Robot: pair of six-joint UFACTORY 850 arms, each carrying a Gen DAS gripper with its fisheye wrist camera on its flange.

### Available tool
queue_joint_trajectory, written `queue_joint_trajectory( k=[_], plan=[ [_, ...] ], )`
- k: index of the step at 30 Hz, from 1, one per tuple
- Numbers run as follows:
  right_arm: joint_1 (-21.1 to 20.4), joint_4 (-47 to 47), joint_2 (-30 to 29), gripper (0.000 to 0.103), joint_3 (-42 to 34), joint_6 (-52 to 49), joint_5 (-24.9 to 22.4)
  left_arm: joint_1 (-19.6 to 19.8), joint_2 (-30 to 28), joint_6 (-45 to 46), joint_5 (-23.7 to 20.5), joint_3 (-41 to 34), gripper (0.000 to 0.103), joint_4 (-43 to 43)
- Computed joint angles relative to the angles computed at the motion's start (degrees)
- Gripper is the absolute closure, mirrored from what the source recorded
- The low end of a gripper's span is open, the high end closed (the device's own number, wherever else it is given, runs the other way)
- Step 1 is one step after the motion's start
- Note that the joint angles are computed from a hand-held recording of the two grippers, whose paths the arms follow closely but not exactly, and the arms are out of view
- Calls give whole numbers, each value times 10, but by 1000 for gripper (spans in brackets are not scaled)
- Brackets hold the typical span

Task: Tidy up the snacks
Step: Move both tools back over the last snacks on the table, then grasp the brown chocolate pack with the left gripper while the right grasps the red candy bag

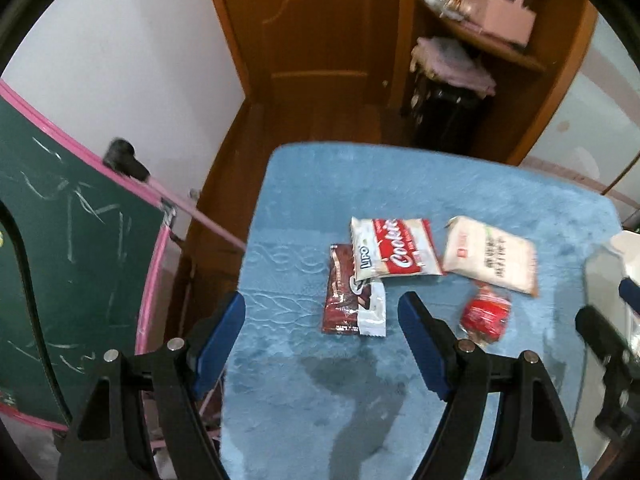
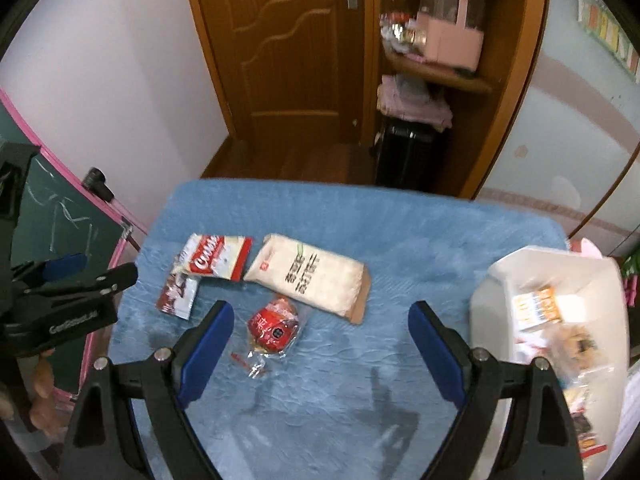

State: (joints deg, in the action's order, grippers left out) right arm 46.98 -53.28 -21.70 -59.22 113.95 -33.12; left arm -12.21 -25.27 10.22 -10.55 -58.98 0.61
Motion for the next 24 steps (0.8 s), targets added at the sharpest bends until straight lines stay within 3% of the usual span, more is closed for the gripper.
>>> queue_joint_trajectory(
  k=[3, 7, 13, 20, 24],
  plan=[
    [-11, 7, -28, 18, -6, 2, 36, -8, -36, -68, -1, -16, 25, 54],
    [-20, 6, -56, 18, -9, 9, 82, -9, -76, -57, -17, -42, 25, 28],
    [-29, -51, -76, 18, -2, 82, 144, -14, -112, -116, -12, -63, 25, 87],
    [-40, -64, -96, 18, -6, 114, 187, -12, -134, -9, -19, -85, 25, -35],
    [-42, -61, -103, 33, -7, 106, 201, -12, -142, 35, -28, -93, 25, -82]
  ],
)
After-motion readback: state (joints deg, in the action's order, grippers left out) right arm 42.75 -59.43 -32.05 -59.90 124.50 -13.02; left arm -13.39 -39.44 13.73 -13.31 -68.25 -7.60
